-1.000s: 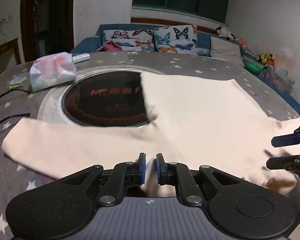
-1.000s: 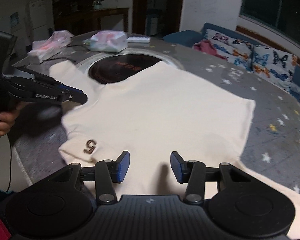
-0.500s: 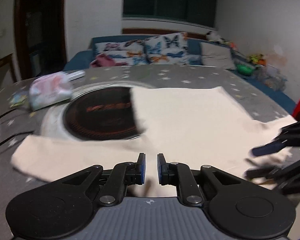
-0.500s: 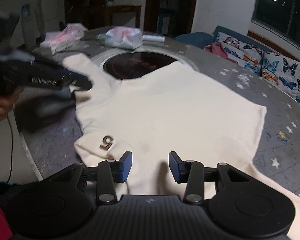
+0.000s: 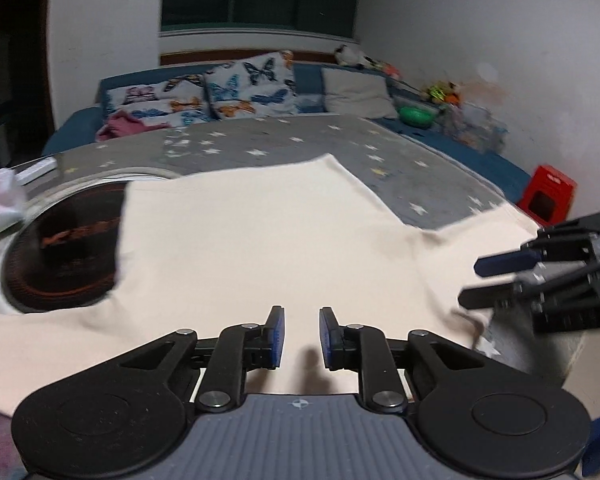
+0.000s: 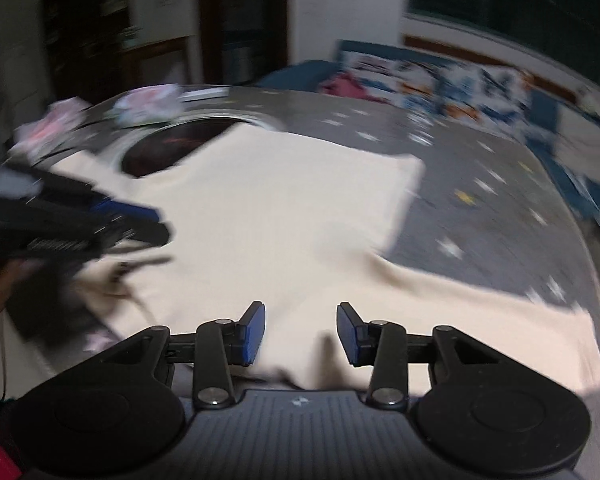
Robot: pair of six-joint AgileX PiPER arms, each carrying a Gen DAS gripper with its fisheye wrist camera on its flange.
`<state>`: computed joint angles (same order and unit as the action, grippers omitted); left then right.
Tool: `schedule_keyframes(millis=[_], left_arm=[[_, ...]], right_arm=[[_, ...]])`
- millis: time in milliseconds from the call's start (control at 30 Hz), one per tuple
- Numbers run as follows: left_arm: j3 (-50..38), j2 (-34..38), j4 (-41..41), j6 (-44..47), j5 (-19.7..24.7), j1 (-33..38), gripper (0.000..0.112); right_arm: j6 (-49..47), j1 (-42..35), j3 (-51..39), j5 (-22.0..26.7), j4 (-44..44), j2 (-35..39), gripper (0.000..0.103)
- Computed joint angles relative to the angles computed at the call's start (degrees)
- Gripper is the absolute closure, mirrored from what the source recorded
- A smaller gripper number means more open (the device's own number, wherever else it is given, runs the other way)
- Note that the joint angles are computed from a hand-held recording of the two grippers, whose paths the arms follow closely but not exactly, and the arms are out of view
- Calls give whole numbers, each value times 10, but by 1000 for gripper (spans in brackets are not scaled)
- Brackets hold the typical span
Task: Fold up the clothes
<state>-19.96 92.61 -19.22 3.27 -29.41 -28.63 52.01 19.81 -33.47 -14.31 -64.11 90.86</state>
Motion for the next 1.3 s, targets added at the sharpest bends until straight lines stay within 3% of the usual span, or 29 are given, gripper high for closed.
schedule_keyframes(millis=[200,333,600,867,1000,1133,1200,1300], left_arm=[[-21,17,-26,24,15,-37,91],[-40,19,-42,42,20,-61,78],[-102,67,-52,60,38,-104,78],[-120,96,-78,86,39,-122,76],[-122,96,-94,100,40,-122,72],[-124,95,-111,113,40,-126,71],[-124,94,-112,115,40,-125,70],[-122,87,-124,123,39,-124,68]], right_arm=[[-22,-41,16,7,5,5,64],[-64,-69,26,-4,44,-3,64],[-115,-145,27,-10,106,16,64],[-249,-224,4,-15,289,41,64],[-184,-260,-22,-25,262,73,63],[-236,-260,-28,-42,337,101,63],[-268,-256,-25,-51,377,106,65],[-299,-251,-23,-56,413,108,86]])
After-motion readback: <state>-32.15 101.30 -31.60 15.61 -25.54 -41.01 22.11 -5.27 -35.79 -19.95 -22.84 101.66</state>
